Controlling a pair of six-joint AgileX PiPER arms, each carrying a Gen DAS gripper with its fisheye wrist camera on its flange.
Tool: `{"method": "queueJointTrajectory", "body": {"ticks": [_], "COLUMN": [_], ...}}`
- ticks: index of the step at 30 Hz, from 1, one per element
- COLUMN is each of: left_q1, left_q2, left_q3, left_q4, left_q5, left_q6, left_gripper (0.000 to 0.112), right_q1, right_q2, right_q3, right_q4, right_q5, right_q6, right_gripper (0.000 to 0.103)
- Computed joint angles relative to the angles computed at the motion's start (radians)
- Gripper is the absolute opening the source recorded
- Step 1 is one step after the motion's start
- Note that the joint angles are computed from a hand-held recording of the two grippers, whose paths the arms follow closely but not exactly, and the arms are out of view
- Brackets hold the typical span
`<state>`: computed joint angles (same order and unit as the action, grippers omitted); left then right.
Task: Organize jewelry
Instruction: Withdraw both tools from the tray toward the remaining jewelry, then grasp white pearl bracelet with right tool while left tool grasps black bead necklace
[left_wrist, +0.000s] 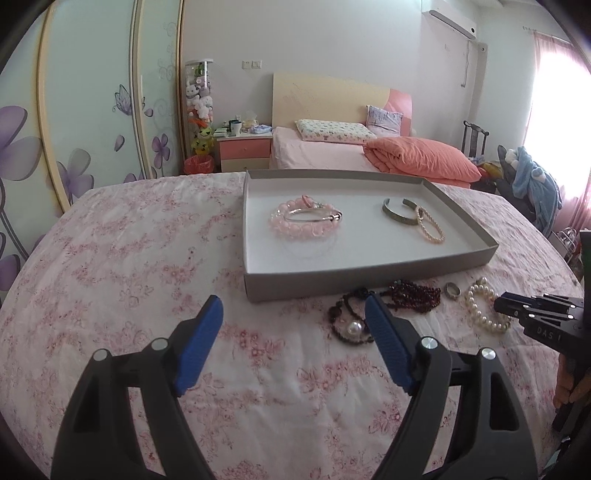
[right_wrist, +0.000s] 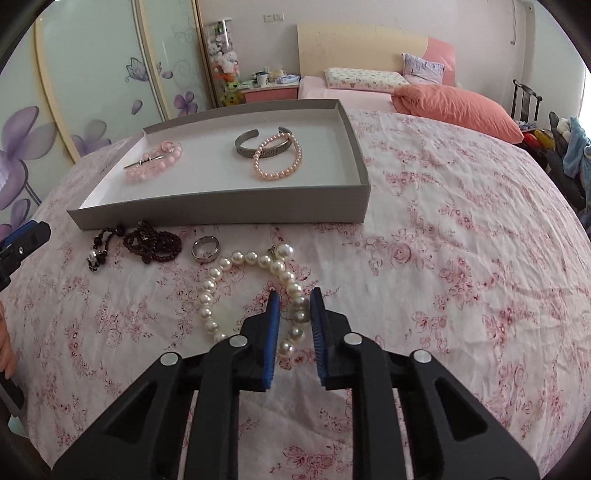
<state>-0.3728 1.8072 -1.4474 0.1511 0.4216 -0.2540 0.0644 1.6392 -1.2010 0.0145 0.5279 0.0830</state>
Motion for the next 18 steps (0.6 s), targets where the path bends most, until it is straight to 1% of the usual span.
{"method": "queueJointTrajectory", "body": {"ticks": [1, 4, 6, 8, 10, 11, 12, 14, 17, 18], "left_q1": [-0.002, -0.012, -0.022, -0.040, -0.059, -0.068, -0.072, -0.071, -0.062, -0.059], "left_q2": [0.001, 0.011, 0.020, 0.034, 0.056, 0.077, 0.090, 0.118, 0.162, 0.176], "left_q3": [-0.001, -0.006, -0.011, -0.023, -0.046, -0.077, -0.094, -0.134, -0.203, -0.224], "left_q4": [-0.010, -0.034, -0.046, -0.024, 0.018, 0.029, 0.031, 0.006, -0.054, -0.067], "left_q5": [0.002, 0.010, 0.020, 0.036, 0.060, 0.094, 0.111, 0.138, 0.178, 0.188], "left_q6": [0.013, 0.054, 0.084, 0.085, 0.064, 0.062, 0.061, 0.068, 0.095, 0.100], "left_gripper": [0.078, 0.081, 0.082, 0.082, 0.082, 0.082, 0.082, 0.082, 0.081, 0.079], "right_q1": [0.001, 0.003, 0.014, 0.011, 0.002, 0.000, 0.001, 0.006, 0.000, -0.004], "right_q2": [-0.005, -0.027, -0.039, -0.040, -0.039, -0.040, -0.040, -0.039, -0.039, -0.039], "right_q3": [0.007, 0.034, 0.048, 0.044, 0.041, 0.041, 0.041, 0.039, 0.038, 0.037], "right_q4": [0.007, 0.063, 0.028, 0.023, 0.038, 0.041, 0.037, 0.025, 0.048, 0.057], "right_q5": [-0.001, -0.006, -0.009, -0.003, 0.000, 0.000, 0.001, 0.003, 0.005, 0.006], "right_q6": [-0.012, -0.103, -0.088, -0.080, -0.087, -0.088, -0.085, -0.075, -0.094, -0.102], "right_gripper": [0.011, 0.011, 0.011, 0.011, 0.011, 0.011, 0.011, 0.011, 0.011, 0.011]}}
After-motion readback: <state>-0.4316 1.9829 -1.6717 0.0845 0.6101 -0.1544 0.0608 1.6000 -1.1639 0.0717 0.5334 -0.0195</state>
